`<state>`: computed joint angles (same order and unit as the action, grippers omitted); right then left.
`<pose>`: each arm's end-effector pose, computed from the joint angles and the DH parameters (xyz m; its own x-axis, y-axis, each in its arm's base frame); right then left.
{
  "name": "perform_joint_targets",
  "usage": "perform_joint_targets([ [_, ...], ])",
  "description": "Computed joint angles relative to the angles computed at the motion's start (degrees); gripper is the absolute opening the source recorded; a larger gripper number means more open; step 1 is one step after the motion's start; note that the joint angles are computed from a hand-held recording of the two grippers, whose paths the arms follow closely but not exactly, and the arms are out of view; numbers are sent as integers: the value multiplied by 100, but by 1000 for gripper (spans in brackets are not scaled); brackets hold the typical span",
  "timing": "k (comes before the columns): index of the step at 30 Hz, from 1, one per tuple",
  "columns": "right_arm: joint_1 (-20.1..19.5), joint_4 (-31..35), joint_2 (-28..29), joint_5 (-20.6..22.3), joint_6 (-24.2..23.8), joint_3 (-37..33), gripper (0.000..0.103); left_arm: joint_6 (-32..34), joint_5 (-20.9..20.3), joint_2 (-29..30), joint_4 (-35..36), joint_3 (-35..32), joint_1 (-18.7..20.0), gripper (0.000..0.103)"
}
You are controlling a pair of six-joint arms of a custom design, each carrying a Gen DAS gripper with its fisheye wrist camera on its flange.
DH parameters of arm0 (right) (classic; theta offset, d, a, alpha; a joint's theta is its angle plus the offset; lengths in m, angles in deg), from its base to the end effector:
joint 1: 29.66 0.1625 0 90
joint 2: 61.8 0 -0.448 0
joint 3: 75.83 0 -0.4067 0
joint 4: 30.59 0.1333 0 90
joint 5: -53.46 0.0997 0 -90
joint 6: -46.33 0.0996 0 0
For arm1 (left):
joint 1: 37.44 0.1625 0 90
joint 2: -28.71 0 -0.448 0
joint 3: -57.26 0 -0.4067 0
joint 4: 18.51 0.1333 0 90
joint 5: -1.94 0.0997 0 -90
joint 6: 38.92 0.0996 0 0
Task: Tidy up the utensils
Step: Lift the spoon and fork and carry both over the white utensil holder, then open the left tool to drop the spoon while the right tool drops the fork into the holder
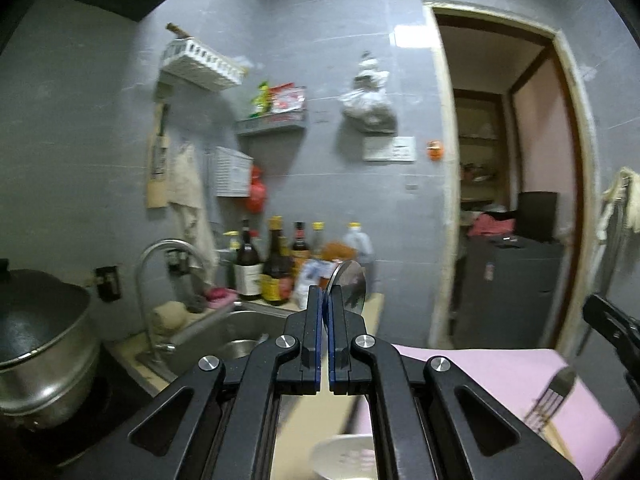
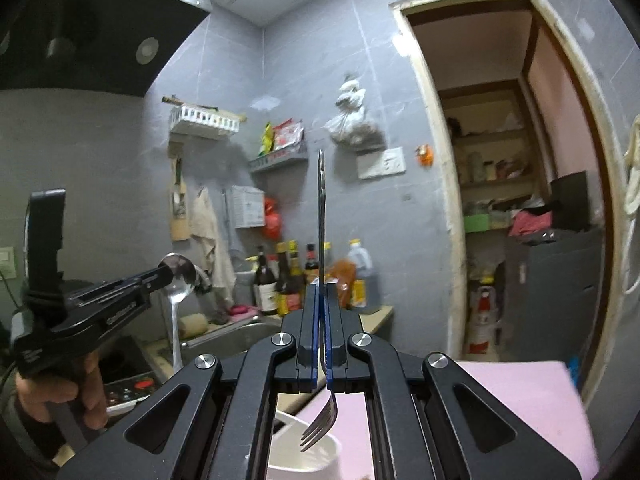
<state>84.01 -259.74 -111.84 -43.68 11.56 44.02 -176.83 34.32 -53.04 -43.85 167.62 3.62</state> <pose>0.3339 -0.4604 0.1826 -0.7041 -0.4240 0.5696 -0.6612 0.0990 -0.7436 -0.2107 -0.4719 0.3085 -0.7040 -0.0862 -0.7050 0.6938 0.1284 -0.7086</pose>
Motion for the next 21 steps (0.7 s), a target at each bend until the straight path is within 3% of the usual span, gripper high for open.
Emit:
perform_joint_targets([
  [5,-43,77,302,-115,-101,-182,0,391,82,162,-536,34,343,0],
  [9,-72,-47,581,-332,-313,-287,0,1193,145,336,-1539,359,557,0],
  [11,-96,-39,687,-447,-380,-318,0,1191,248,414,-1613,413,664,0],
  [16,-187,40,852,-636,-334,-320,0,486,343,607,-897,242,845,1],
  [21,-234,287,849,-740,-204,-285,1,-858,588,739,619,-140,903,2],
])
